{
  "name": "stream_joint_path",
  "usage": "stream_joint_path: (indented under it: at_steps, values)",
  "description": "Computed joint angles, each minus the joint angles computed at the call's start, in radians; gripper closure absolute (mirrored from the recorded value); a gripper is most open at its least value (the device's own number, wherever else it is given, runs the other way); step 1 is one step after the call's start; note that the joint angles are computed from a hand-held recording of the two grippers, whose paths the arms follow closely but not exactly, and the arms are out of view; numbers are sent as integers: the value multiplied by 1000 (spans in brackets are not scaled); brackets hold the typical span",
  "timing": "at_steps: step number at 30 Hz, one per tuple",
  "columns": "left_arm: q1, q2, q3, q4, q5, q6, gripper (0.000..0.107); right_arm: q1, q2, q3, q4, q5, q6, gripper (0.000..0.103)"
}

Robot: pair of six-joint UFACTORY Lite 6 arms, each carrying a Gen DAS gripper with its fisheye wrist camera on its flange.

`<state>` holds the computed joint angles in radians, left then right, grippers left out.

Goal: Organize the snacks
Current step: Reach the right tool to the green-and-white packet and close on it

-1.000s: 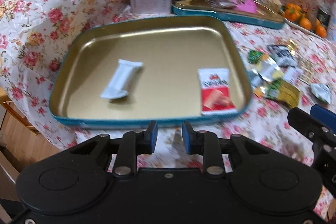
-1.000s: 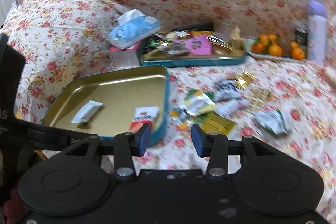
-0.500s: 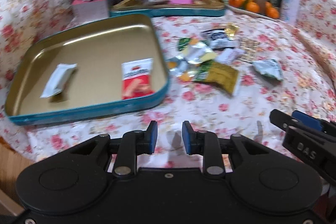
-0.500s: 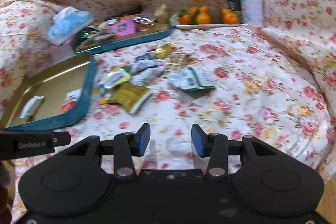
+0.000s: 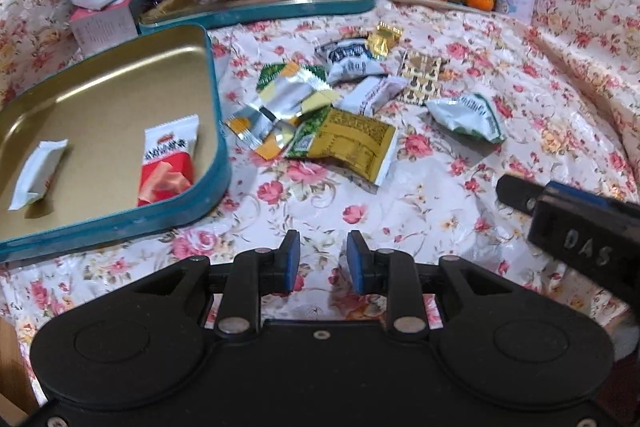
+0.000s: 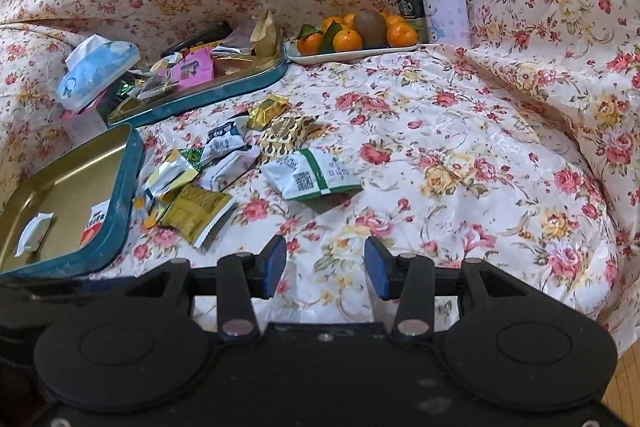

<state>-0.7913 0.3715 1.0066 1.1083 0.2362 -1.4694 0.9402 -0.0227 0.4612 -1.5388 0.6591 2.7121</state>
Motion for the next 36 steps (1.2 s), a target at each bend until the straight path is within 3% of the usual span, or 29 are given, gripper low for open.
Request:
stream_joint_path:
  at_steps: [11, 18, 22, 27, 32, 36]
  values:
    - [-26, 17, -8, 204, 26, -190, 70, -128, 2, 28, -182, -110, -6, 57]
    - [9, 21, 16, -2, -18, 0, 71, -293, 47, 70, -441, -252, 166, 56]
    - [15, 21, 16, -23, -27, 25, 70, -300, 104, 111, -288, -169, 48, 56]
    - [-3, 22, 10, 67, -10, -72, 70, -355, 44, 64, -152, -107, -1, 56]
    - [2, 22, 13, 38, -16, -46, 70, -309, -15, 29, -105, -47, -41, 55]
    - [-1, 20, 6, 79, -14, -82, 70, -327, 16, 62, -178, -74, 5, 50]
